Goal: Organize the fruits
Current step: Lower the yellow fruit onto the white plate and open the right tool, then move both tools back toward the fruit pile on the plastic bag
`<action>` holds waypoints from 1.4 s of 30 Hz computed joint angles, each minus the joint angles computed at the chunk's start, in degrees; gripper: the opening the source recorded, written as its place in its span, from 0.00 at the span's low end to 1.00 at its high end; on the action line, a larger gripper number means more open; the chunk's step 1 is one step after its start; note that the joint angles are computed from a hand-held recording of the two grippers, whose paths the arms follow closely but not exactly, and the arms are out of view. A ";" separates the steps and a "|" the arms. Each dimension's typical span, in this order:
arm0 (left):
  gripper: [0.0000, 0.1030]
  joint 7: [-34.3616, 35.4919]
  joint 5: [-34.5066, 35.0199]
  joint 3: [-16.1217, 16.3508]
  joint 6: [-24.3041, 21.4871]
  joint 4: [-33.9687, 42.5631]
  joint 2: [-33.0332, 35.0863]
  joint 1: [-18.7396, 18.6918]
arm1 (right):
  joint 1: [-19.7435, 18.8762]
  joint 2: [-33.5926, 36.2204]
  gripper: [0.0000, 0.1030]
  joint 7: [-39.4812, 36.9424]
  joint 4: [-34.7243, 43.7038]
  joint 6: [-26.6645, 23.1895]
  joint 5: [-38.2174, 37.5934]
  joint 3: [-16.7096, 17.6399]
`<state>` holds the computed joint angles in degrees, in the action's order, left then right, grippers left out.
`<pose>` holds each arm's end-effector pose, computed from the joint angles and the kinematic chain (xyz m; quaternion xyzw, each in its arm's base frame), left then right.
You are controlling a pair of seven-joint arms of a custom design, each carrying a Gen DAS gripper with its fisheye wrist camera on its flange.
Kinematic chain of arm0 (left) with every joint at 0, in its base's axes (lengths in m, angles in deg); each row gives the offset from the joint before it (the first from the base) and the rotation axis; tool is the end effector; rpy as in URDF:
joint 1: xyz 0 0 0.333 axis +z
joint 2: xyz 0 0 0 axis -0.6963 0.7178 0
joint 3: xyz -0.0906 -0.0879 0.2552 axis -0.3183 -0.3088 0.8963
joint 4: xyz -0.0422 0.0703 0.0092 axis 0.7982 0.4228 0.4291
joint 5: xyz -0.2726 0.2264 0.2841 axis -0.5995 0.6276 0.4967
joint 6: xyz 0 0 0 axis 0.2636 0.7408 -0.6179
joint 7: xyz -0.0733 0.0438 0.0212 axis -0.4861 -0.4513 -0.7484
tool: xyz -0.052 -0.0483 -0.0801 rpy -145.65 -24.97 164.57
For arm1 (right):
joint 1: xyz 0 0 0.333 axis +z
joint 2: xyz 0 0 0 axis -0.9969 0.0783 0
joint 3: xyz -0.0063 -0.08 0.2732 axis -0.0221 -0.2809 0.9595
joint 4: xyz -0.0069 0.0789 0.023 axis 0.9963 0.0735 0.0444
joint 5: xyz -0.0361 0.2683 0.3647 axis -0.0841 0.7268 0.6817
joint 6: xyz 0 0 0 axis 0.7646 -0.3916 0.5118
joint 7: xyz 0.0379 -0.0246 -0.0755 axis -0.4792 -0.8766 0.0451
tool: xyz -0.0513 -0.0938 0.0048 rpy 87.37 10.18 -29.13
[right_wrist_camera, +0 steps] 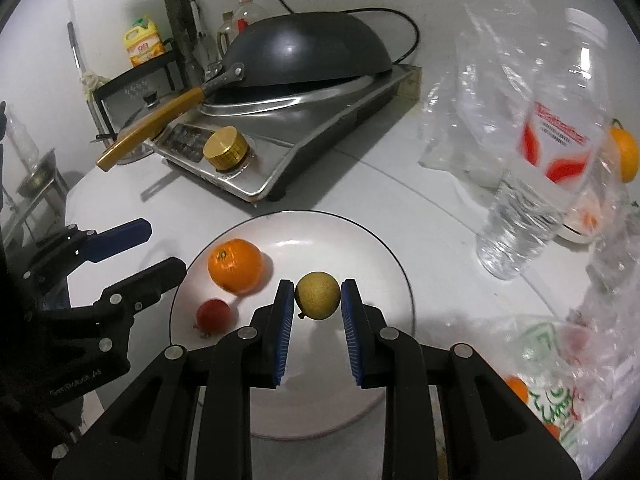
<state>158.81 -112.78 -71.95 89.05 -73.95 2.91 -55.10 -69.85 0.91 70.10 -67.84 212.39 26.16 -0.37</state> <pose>0.5366 -0.0446 0.4925 -0.4666 0.7788 -0.3544 0.2239 0.5220 0.2507 0.4858 -0.6993 0.6159 -0.2114 0.2950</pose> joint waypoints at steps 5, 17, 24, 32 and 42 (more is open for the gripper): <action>0.50 6.28 -6.36 2.81 1.29 1.00 0.81 -2.08 | 0.66 4.96 0.25 -1.05 4.48 -0.89 0.38 -0.35; 0.51 8.71 -11.42 1.01 1.18 3.87 4.62 1.09 | 1.65 11.59 0.25 5.69 10.70 -1.72 -5.43 -1.32; 0.52 6.56 -9.94 -0.50 1.68 4.52 6.14 3.12 | 2.32 12.77 0.25 6.07 11.46 -1.96 -5.79 -2.22; 0.52 3.18 -9.46 -1.08 0.37 3.91 5.38 3.89 | 2.56 12.66 0.26 8.12 11.54 -2.17 -8.23 -2.28; 0.53 2.68 -7.45 -0.10 2.55 0.75 1.13 2.28 | 1.34 5.76 0.29 13.54 6.24 -1.71 -12.58 -0.79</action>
<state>161.48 -120.23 -72.05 91.60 -73.20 4.05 -52.82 -68.51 6.67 83.64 -61.61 210.68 13.58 -1.16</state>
